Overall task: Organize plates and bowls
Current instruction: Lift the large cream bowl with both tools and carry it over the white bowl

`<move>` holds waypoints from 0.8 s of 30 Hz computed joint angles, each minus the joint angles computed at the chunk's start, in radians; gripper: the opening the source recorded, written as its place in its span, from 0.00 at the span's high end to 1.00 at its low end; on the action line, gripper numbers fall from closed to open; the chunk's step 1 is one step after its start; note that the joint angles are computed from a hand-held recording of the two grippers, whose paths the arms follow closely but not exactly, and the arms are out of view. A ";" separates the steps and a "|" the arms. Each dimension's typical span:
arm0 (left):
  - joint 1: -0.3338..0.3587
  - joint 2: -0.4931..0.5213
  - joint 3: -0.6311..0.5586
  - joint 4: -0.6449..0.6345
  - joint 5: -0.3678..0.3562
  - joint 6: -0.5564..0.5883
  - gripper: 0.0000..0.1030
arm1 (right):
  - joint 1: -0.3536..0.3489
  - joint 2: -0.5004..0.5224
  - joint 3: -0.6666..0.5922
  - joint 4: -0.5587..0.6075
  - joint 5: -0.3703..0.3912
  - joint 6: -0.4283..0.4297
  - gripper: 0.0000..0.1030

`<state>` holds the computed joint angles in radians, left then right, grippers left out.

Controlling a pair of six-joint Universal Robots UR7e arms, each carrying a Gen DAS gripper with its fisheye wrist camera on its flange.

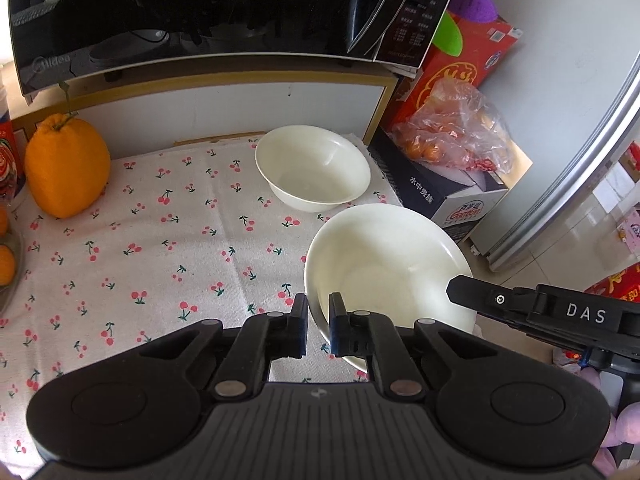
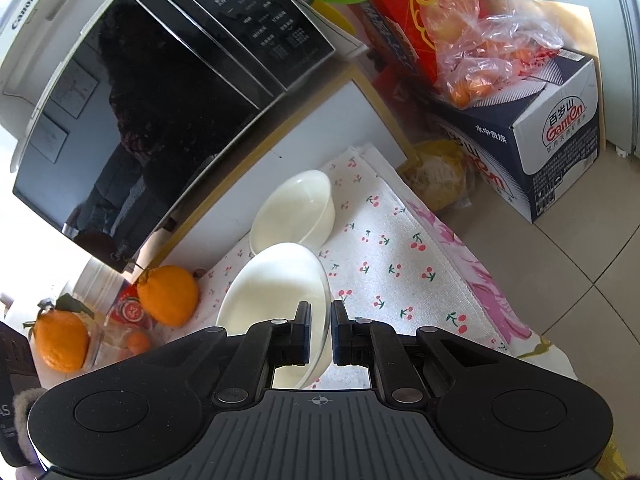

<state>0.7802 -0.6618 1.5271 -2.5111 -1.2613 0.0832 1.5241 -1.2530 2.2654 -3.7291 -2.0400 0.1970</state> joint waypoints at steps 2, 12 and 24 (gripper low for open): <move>-0.004 -0.009 0.001 0.012 0.002 -0.003 0.91 | 0.014 -0.008 -0.001 0.015 -0.014 0.005 0.90; -0.029 -0.061 0.021 0.103 0.023 -0.041 0.91 | 0.100 -0.051 -0.010 0.167 -0.122 0.082 0.90; -0.045 -0.117 0.067 0.189 0.042 -0.088 0.90 | 0.167 -0.079 0.015 0.281 -0.199 0.183 0.90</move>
